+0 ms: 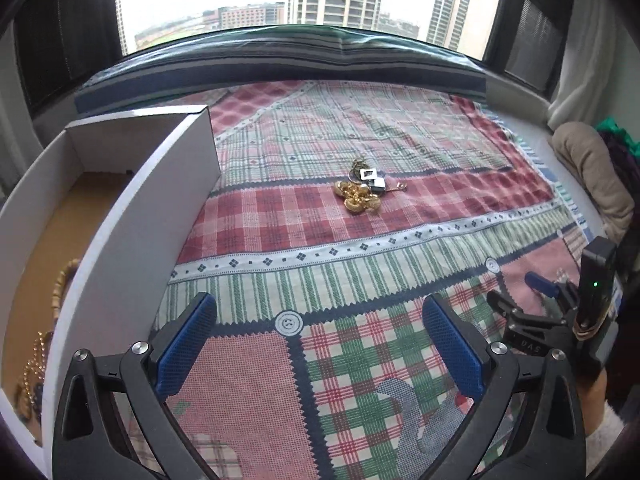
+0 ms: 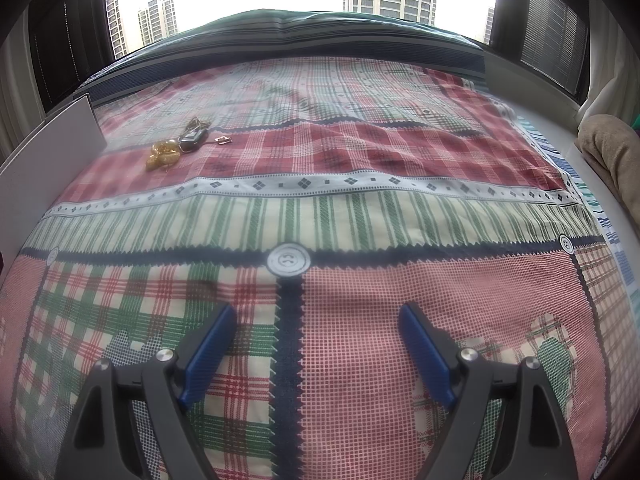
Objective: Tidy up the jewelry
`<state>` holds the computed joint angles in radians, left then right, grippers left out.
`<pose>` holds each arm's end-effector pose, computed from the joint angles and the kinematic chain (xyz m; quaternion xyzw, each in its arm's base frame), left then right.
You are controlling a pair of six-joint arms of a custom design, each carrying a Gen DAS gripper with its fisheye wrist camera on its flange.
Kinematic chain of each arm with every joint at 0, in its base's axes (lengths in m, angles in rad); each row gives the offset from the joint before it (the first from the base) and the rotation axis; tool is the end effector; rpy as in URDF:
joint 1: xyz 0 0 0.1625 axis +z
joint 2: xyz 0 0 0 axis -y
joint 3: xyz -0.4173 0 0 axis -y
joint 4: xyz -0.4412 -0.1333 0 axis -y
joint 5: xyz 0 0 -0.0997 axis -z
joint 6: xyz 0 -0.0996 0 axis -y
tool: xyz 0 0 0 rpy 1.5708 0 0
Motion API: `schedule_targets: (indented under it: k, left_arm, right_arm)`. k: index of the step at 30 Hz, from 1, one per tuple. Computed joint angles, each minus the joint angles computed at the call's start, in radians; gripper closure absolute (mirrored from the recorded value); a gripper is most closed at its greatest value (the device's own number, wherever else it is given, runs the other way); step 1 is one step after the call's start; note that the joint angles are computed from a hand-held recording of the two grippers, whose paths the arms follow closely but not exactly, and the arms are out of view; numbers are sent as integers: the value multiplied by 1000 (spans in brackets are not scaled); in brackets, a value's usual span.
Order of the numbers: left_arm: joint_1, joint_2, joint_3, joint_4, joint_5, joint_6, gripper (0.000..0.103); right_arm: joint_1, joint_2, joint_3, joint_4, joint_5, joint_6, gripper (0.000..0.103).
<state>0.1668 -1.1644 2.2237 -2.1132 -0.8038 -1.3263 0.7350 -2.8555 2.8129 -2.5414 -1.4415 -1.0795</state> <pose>-0.3926 -0.2714 0.0495 0.1304 0.8922 -0.3057 0.3059 -0.0333 -0.2271 0.3314 0.1372 -0.8623 0.3248 0.3635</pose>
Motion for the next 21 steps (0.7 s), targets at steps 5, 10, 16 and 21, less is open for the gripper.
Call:
schedule_targets:
  k: [5, 10, 16, 21]
  left_arm:
    - [81, -20, -25, -85, 21, 65, 1]
    - [173, 165, -140, -199, -9, 307, 1]
    - [260, 392, -296, -189, 103, 432, 2]
    - [322, 458, -338, -225, 112, 440, 15]
  right_arm:
    - [-2, -3, 0, 3, 1, -1, 17]
    - [-1, -2, 0, 3, 0, 0, 17]
    - [2, -1, 0, 2, -2, 1, 17]
    - [2, -1, 0, 2, -2, 1, 17]
